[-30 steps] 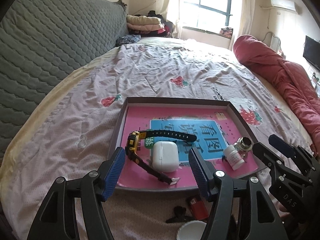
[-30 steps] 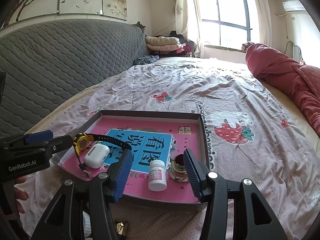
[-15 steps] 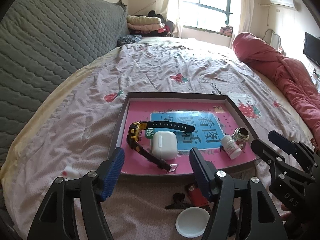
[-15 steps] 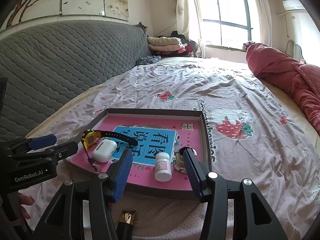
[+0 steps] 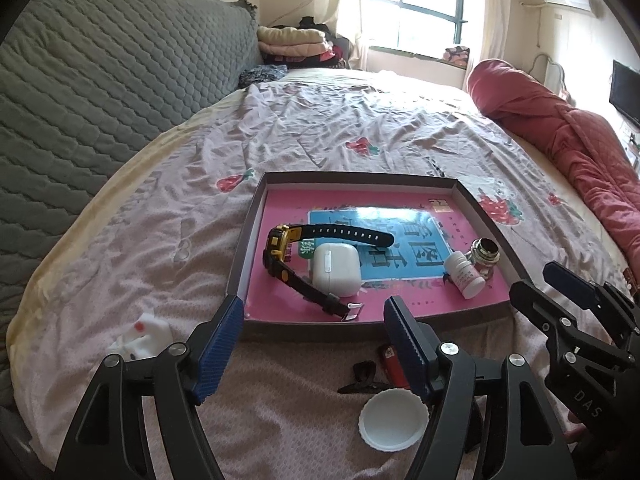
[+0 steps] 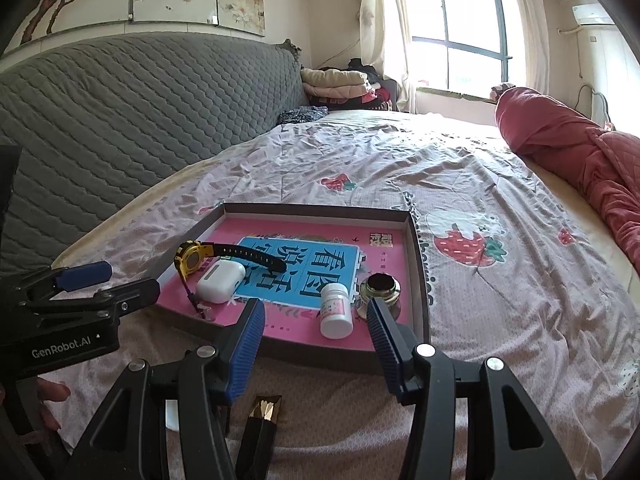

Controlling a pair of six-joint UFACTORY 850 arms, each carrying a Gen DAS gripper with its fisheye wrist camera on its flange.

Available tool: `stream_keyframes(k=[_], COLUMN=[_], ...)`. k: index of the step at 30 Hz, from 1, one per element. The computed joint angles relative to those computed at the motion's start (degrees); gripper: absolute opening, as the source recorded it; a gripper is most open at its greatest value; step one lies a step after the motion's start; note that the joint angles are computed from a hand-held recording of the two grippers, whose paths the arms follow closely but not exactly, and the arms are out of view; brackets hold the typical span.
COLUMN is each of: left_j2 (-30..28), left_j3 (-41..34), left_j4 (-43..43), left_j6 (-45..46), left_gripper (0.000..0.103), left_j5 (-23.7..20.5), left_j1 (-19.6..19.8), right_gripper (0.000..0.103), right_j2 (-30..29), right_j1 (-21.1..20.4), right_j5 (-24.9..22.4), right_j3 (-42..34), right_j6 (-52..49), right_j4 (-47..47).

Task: Organize rigid objects
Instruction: 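Withdraw both tools from the tray back toward the remaining objects, then grasp the white bottle cap with the left tool while the right tool grasps the black gold-topped lipstick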

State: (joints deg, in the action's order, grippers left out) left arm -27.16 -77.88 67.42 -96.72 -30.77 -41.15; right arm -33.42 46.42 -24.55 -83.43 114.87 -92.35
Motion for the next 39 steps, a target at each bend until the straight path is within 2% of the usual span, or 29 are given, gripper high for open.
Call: stream_keyframes(k=[16, 39], left_j2=[1.1, 2.5], left_j3=[1.6, 4.5], left_j4=[-1.3, -7.7], left_j6=[0.6, 4.6], left_gripper=[0.074, 0.075], left_j5=[-1.6, -1.2], left_j1=[-0.8, -2.8], right_gripper=[0.053, 0.053], right_j2=[1.4, 3.4], right_j1=[0.4, 1.6], right_j5=[1.0, 3.6], right_j3=[2.2, 6.0], right_j6=[0.9, -3.6], right_j4=[-0.2, 7.8])
